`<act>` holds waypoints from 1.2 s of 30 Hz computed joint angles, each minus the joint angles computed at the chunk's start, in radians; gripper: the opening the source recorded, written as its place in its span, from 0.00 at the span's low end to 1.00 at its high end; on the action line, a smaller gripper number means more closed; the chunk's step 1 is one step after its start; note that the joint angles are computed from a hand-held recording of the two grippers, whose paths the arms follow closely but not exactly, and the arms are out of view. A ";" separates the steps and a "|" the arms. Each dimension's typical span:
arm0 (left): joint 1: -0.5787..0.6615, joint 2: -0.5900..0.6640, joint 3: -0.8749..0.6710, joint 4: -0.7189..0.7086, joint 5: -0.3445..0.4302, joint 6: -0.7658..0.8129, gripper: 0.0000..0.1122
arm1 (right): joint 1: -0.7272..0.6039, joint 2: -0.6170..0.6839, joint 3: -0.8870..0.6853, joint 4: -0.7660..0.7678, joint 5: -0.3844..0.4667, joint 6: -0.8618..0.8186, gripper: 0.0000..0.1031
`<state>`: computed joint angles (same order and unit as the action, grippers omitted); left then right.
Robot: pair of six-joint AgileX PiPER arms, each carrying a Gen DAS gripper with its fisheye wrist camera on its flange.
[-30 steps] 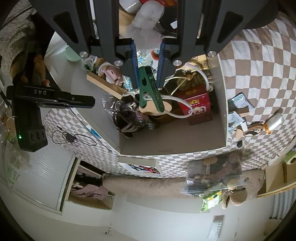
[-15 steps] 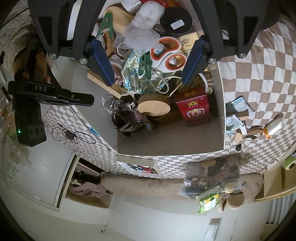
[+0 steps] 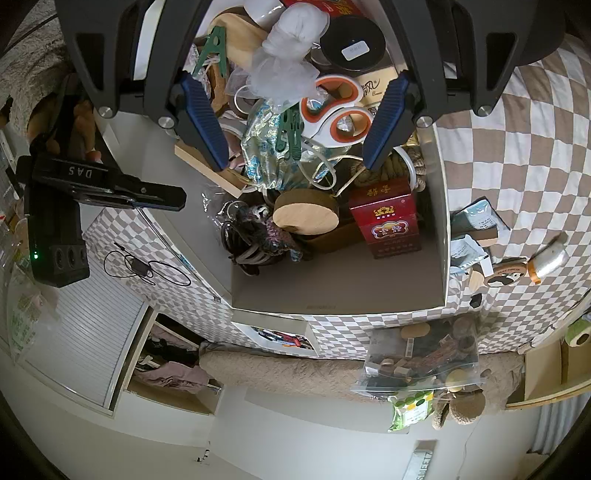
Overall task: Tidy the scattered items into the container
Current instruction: 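Withdraw both tools from the box back over the bed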
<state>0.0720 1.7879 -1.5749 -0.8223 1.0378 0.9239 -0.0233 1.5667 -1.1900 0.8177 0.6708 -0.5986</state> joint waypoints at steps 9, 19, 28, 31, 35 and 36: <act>0.006 0.001 0.001 0.001 -0.002 0.003 0.67 | 0.089 -0.030 -0.010 -0.268 -0.072 0.178 0.13; 0.009 0.000 0.000 0.003 -0.001 0.002 0.67 | 0.102 -0.069 0.017 -0.265 -0.126 0.153 1.00; 0.005 -0.017 0.018 0.010 -0.029 0.000 0.67 | 0.132 -0.078 0.012 -0.287 -0.154 0.164 1.00; 0.002 -0.023 0.023 0.014 -0.042 -0.003 0.67 | 0.124 -0.093 0.026 -0.279 -0.158 0.156 1.00; -0.003 -0.039 0.038 0.015 -0.061 0.000 0.77 | 0.118 -0.114 0.044 -0.278 -0.166 0.156 1.00; -0.003 -0.044 0.042 0.011 -0.063 0.005 0.78 | 0.117 -0.115 0.045 -0.278 -0.166 0.156 1.00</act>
<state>0.0693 1.7439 -1.5325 -0.8115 0.9744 0.9289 0.0942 1.4514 -1.1454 0.5400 0.5050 -0.4422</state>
